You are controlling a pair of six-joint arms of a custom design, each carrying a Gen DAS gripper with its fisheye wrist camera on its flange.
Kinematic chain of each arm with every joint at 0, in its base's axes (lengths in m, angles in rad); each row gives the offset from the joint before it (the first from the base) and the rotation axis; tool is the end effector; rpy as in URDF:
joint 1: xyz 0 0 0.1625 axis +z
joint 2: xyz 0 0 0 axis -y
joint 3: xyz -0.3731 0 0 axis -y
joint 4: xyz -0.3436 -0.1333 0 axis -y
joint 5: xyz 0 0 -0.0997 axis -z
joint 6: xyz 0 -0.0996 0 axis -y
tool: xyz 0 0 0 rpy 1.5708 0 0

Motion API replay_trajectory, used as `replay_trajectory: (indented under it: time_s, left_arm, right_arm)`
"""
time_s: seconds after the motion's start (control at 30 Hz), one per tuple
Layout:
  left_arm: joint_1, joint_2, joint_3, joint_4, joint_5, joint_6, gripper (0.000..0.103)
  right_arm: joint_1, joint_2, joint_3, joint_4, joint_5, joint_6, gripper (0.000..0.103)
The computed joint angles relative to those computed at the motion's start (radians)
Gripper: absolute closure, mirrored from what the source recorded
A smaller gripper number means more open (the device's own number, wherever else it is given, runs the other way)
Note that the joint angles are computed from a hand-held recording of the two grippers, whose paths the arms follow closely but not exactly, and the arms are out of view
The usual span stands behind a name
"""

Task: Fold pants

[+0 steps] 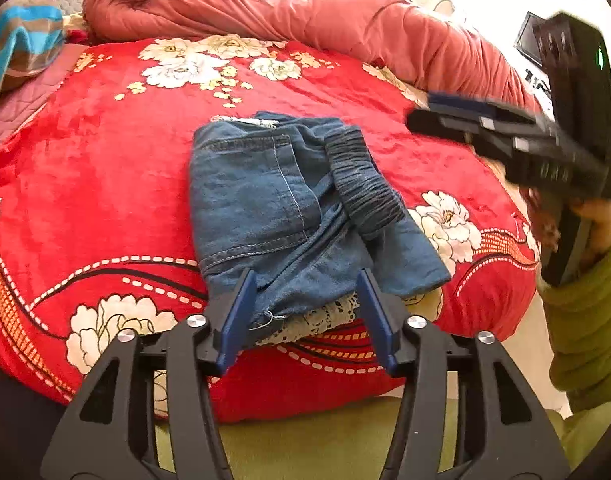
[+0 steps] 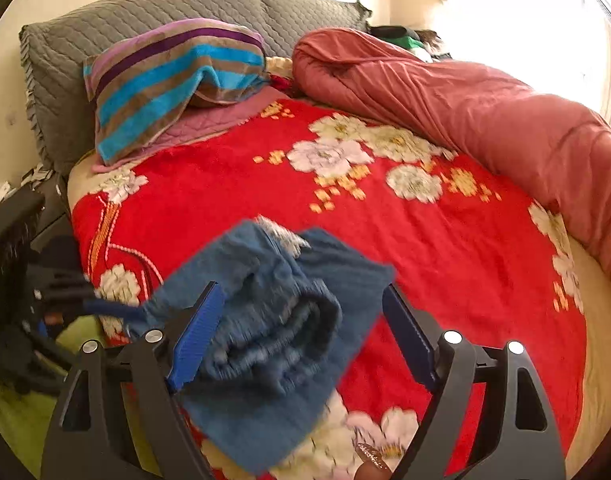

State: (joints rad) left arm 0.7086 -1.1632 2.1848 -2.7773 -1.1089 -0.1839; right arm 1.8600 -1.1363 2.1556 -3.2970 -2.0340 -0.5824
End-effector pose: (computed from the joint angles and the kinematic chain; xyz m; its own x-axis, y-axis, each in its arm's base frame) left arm -0.2197 -0.4223 0.1426 -0.7704 0.4989 -0.3970 0.6158 0.7434 -0.2609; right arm 0.2194 -0.4259 0.2053 -0.6660 -0.3816 0.6410 -0.6983 0.6213 -0.3555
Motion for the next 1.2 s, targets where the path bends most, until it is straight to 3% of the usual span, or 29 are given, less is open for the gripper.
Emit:
replay_trajectory:
  time_s: [0.27,0.57,0.77,0.87,1.2]
  left_arm:
    - [0.004,-0.022,-0.007,-0.003,0.041,-0.049,0.036]
    - [0.048,0.037,-0.082,0.015,0.062,-0.063,0.033]
    - [0.088,0.103,-0.157,0.046,0.068,-0.055,0.033]
    - [0.104,0.139,-0.192,0.059,0.079,-0.042,0.033]
    - [0.141,0.203,-0.255,0.075,0.039,-0.001,0.033]
  right_arm:
    - [-0.081,-0.070,0.074,0.010,0.050,0.082,0.023]
    - [-0.128,-0.072,0.055,0.073,0.114,0.159,0.023]
    - [-0.170,-0.038,0.013,0.190,0.137,0.243,0.023]
    - [-0.201,-0.024,-0.003,0.243,0.189,0.281,0.023]
    - [-0.199,0.037,-0.050,0.262,0.196,0.279,0.023]
